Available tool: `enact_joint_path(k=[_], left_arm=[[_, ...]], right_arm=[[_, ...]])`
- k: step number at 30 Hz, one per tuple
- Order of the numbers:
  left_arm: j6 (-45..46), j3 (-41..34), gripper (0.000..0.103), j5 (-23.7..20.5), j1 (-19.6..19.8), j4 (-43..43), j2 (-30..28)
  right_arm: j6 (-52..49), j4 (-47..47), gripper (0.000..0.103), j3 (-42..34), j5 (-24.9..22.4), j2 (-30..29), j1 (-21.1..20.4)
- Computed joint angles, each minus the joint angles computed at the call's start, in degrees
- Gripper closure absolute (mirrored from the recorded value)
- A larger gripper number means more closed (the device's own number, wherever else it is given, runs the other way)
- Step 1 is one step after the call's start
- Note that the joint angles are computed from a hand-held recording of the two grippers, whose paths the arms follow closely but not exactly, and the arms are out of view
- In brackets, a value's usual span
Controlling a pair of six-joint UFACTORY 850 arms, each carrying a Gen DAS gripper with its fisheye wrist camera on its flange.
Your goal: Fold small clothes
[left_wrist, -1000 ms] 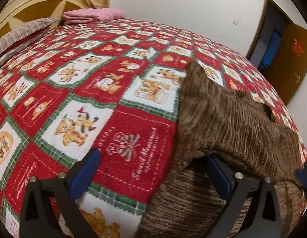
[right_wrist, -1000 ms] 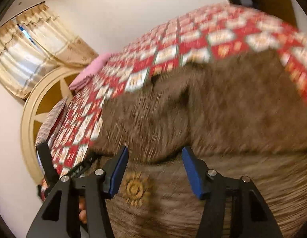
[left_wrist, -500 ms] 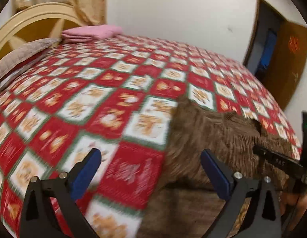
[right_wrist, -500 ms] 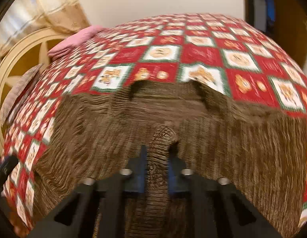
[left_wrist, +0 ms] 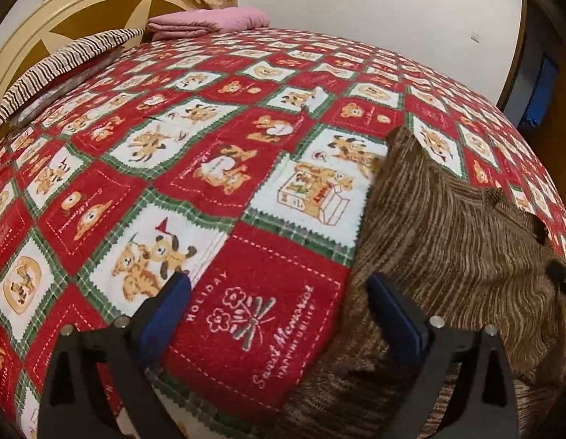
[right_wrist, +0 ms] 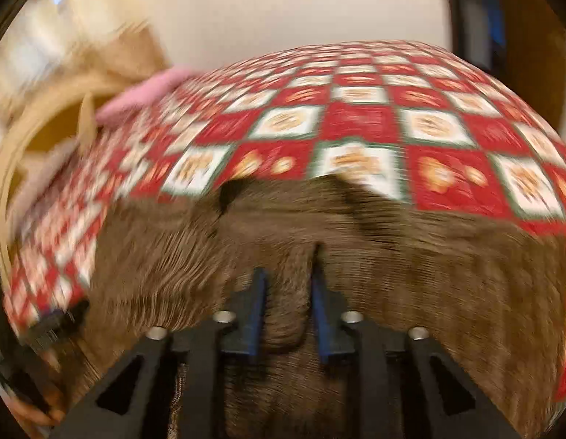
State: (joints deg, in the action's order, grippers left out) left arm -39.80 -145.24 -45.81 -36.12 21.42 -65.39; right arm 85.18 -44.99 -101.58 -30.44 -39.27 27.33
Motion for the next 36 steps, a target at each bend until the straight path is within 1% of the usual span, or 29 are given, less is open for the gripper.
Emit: enact_joint_path(k=[2,3,4,5,6,7,8,9,11,13,15,16,17,18,19,20,21,22,23,25,26,28,29,30,31,32,34,36], left_arm=[[0.1,1.4,0.002,1.1,0.2,-0.6,0.7],[0.5,-0.4,0.002,0.4,0.2,-0.9,-0.3],[0.9,-1.9,0.001,-0.3,0.1,-1.0,-1.2],[1.1,-3.2,0.001,-1.1,0.0,-0.9,-1.9],[1.3,-4.4,0.0,-1.8,-0.1,-0.8,-2.5],[1.4,-4.6,0.0,-1.9,-0.1,-0.8,-2.6],[1.8,-6.2,0.0,-2.7,-0.2,-1.0,-3.5],[1.8,-5.8,0.0,-2.4,-0.1,-1.3,-3.3],[1.9,-3.8,0.0,-1.2,0.0,-1.6,-2.2],[2.6,-1.1,0.0,0.3,0.1,-2.3,-0.6],[4.7,4.9,0.0,3.4,0.4,-3.8,2.9],[8.0,10.7,0.0,6.6,0.8,-6.5,6.2],[11.1,14.6,0.0,8.7,1.2,-8.8,8.5],[14.6,20.4,0.0,12.6,1.5,-11.0,11.8],[19.6,26.4,0.0,15.2,1.8,-14.6,15.7],[22.5,30.9,0.0,17.6,1.9,-16.5,18.5],[26.1,35.2,0.0,19.7,2.2,-19.1,21.3],[32.1,40.1,0.0,22.2,2.7,-23.8,24.5],[38.1,45.4,0.0,25.0,3.3,-28.5,28.1],[50.1,53.8,0.0,29.1,4.2,-36.9,34.2],[56.1,56.3,0.0,30.4,4.6,-40.9,36.2],[64.5,61.4,0.0,32.7,5.3,-45.3,40.2],[70.0,63.6,0.0,32.8,5.7,-49.0,42.1],[76.0,64.7,0.0,31.9,6.1,-53.7,43.0],[82.0,66.3,0.0,29.5,6.6,-58.1,44.4],[86.8,66.9,0.0,27.4,7.1,-61.7,44.9],[92.1,68.2,0.0,22.1,7.5,-63.4,46.1],[96.7,69.8,0.0,19.5,7.9,-66.7,47.2]], right_arm=[[11.7,-7.5,0.075,3.8,-6.7,3.8,1.5],[15.0,-11.3,0.075,5.4,-7.8,5.1,2.5],[15.9,-13.9,0.075,6.9,-6.6,6.2,3.7],[14.5,-14.1,0.075,7.2,-5.1,6.4,4.2],[10.6,-12.7,0.075,6.6,-3.9,5.9,5.2],[5.1,-9.1,0.075,5.1,-3.7,5.1,5.8],[1.7,-6.9,0.075,4.0,-3.0,4.2,6.4],[-2.0,-4.0,0.075,2.0,-2.7,2.5,6.8],[-7.6,2.1,0.074,-0.5,-4.2,-1.1,7.1],[-8.3,2.8,0.074,-1.6,-5.4,-1.7,7.5],[-10.2,5.9,0.074,-1.8,-6.5,-1.2,7.6],[-11.2,7.5,0.074,-1.5,-6.8,-0.8,7.6],[-12.9,9.7,0.074,-0.7,-7.6,0.1,7.7],[-14.0,12.0,0.074,0.8,-8.5,1.4,8.1],[-12.8,11.8,0.074,2.9,-8.3,3.1,8.6],[-9.1,9.2,0.075,6.8,-7.6,6.0,9.7],[-3.3,4.3,0.074,11.5,-6.8,9.5,11.0],[2.7,-1.3,0.074,16.3,-7.1,13.6,12.8],[7.0,-5.3,0.074,18.9,-7.8,15.8,13.7],[16.9,-12.8,0.074,25.9,-13.4,22.7,17.8],[20.1,-14.4,0.074,28.3,-15.8,25.4,19.6],[24.0,-16.0,0.074,31.5,-20.0,29.2,22.4],[25.7,-16.3,0.074,32.8,-22.6,31.2,24.2],[27.1,-16.3,0.074,33.8,-24.8,32.9,25.9],[28.2,-16.1,0.074,34.7,-25.7,34.3,27.2],[29.6,-16.0,0.074,35.8,-26.0,35.9,28.6],[31.6,-16.4,0.074,37.2,-25.5,37.8,30.5],[32.3,-16.6,0.074,38.0,-24.1,38.4,31.9]])
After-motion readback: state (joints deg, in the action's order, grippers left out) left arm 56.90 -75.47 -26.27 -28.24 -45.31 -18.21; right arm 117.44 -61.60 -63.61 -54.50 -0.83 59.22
